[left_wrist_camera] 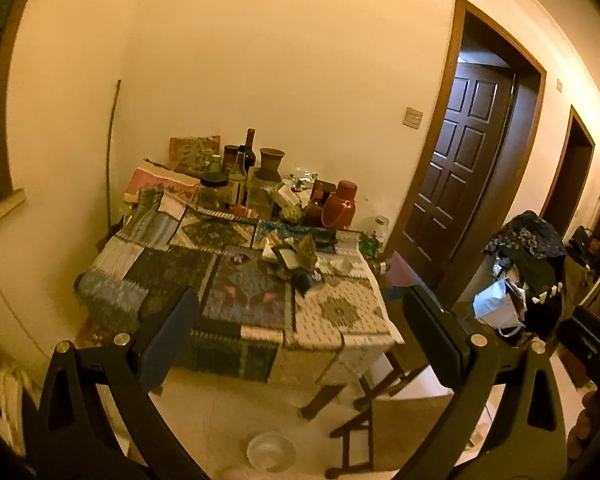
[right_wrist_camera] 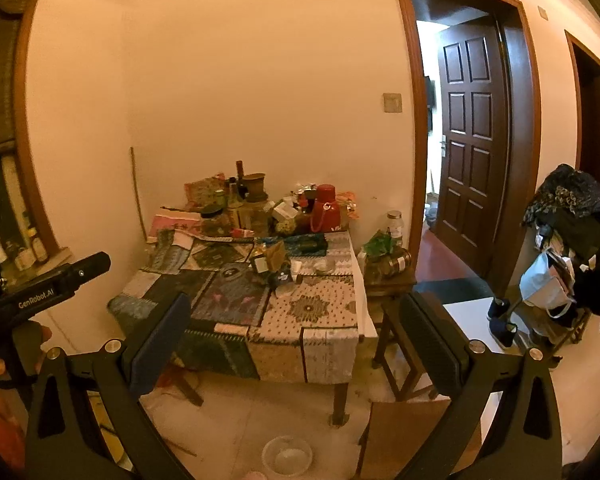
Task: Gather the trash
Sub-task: 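Reach the right gripper to the black Lucky cup and close on it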
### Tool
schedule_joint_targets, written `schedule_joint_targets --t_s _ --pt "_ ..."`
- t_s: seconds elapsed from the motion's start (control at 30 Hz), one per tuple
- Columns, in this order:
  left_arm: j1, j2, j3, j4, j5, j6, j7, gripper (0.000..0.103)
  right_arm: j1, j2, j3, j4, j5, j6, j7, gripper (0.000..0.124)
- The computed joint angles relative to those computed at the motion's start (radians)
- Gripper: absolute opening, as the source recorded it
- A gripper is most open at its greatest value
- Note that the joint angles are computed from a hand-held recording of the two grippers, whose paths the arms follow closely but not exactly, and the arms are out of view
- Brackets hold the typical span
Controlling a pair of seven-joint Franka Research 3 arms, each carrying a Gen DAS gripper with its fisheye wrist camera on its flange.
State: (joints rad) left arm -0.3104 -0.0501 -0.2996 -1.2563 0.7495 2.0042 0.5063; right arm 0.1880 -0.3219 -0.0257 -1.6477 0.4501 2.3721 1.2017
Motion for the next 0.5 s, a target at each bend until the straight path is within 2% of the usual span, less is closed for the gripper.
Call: schedule_joint_targets --t_s 0.23,0.4,0.5 --pt "0.059 0.182 0.098 0.198 -0.128 0.060 0.230 0.102 0.009 0.233 0.068 0.226 -0.135 -0.038 0.139 0.103" --pt "0.086 0.262 0.150 0.257 -0.191 0.104 0.301 0.102 0.040 0.381 0.084 0.370 -0.221 -0.084 0.203 0.103" --pt "0.091 0.357 0.169 0.375 -0.235 0.059 0.372 0.102 0.060 0.484 0.084 0.477 -0.248 -0.151 0.221 0.103"
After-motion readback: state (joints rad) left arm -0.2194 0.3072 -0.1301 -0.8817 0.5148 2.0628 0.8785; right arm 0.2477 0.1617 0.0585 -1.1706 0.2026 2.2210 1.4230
